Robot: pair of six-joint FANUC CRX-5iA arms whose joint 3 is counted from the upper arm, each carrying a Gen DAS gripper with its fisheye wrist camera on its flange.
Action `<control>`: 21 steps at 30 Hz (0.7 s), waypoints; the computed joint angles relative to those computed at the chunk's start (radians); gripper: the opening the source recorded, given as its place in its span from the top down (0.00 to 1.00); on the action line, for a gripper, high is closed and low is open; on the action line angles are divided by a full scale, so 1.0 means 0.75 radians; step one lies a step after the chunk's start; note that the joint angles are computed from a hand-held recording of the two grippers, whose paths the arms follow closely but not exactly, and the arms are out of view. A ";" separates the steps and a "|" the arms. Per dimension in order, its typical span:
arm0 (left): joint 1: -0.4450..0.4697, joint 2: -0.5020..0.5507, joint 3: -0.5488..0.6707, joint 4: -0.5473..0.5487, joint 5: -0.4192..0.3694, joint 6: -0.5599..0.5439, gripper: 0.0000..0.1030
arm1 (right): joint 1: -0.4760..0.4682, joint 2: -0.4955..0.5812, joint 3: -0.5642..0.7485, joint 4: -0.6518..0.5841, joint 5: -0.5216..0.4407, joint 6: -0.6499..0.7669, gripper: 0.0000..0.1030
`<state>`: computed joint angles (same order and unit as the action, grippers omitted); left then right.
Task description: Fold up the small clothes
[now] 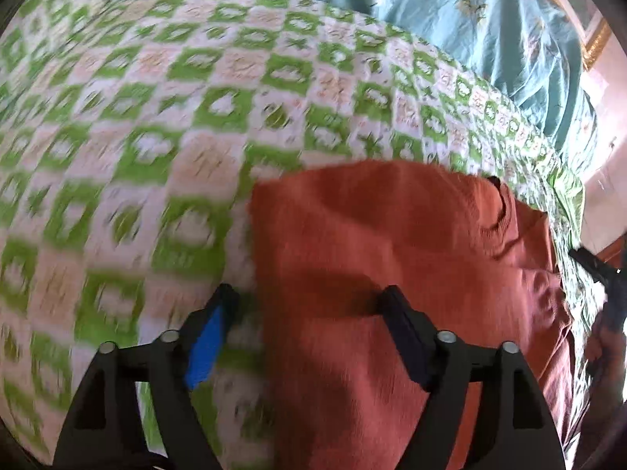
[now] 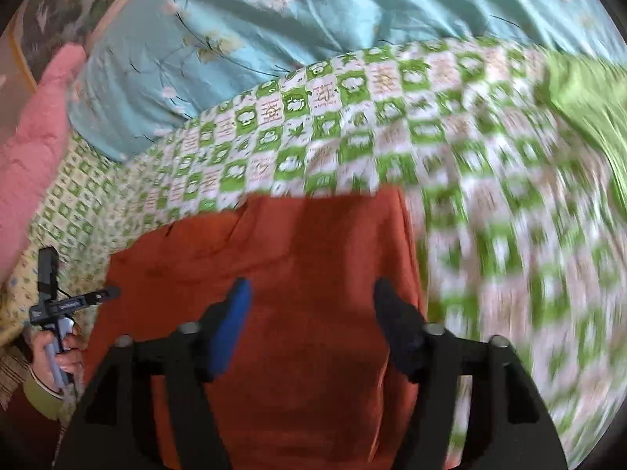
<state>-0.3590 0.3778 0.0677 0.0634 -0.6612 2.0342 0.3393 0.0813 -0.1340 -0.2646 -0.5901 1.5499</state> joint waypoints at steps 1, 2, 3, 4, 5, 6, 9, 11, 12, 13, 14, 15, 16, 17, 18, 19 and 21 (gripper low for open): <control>0.003 0.011 0.008 0.015 0.004 -0.021 0.22 | 0.013 0.059 0.070 0.046 -0.033 0.030 0.34; 0.012 0.029 0.029 0.027 0.002 -0.036 0.22 | 0.022 0.102 0.121 0.075 -0.053 0.066 0.34; 0.021 0.045 0.043 0.050 0.004 -0.061 0.22 | 0.027 0.158 0.196 0.073 -0.089 0.145 0.33; 0.026 0.060 0.064 0.065 -0.002 -0.076 0.22 | 0.028 0.219 0.277 0.060 -0.131 0.234 0.33; 0.035 0.070 0.073 0.090 0.000 -0.101 0.22 | 0.031 0.261 0.331 0.063 -0.153 0.283 0.33; 0.048 0.081 0.077 0.138 0.011 -0.146 0.22 | 0.028 0.314 0.404 0.039 -0.194 0.362 0.31; 0.067 0.124 0.116 0.199 0.012 -0.221 0.32 | 0.016 0.481 0.636 -0.025 -0.398 0.497 0.31; 0.027 0.162 0.250 -0.040 -0.093 -0.086 0.68 | 0.028 0.563 0.732 -0.029 -0.505 0.536 0.32; -0.003 0.189 0.325 -0.151 -0.161 -0.042 0.86 | 0.050 0.579 0.729 0.022 -0.525 0.519 0.53; -0.020 0.202 0.357 -0.192 -0.187 -0.044 0.89 | 0.082 0.591 0.712 0.112 -0.515 0.472 0.72; -0.045 0.205 0.385 -0.266 -0.207 -0.006 0.91 | 0.117 0.589 0.663 0.225 -0.475 0.398 0.97; -0.082 0.205 0.422 -0.376 -0.240 0.056 0.92 | 0.129 0.575 0.627 0.268 -0.442 0.350 0.97; -0.115 0.200 0.449 -0.480 -0.269 0.125 0.92 | 0.123 0.543 0.594 0.243 -0.396 0.348 0.97; -0.146 0.189 0.464 -0.578 -0.285 0.198 0.92 | 0.124 0.488 0.519 0.256 -0.291 0.314 0.98; -0.167 0.171 0.458 -0.649 -0.279 0.263 0.92 | 0.119 0.446 0.466 0.250 -0.210 0.284 0.98; -0.186 0.160 0.459 -0.725 -0.283 0.348 0.92 | 0.101 0.404 0.425 0.198 -0.136 0.258 0.98; -0.191 0.210 0.527 -0.749 -0.370 0.373 0.92 | 0.092 0.398 0.403 0.194 -0.096 0.175 0.98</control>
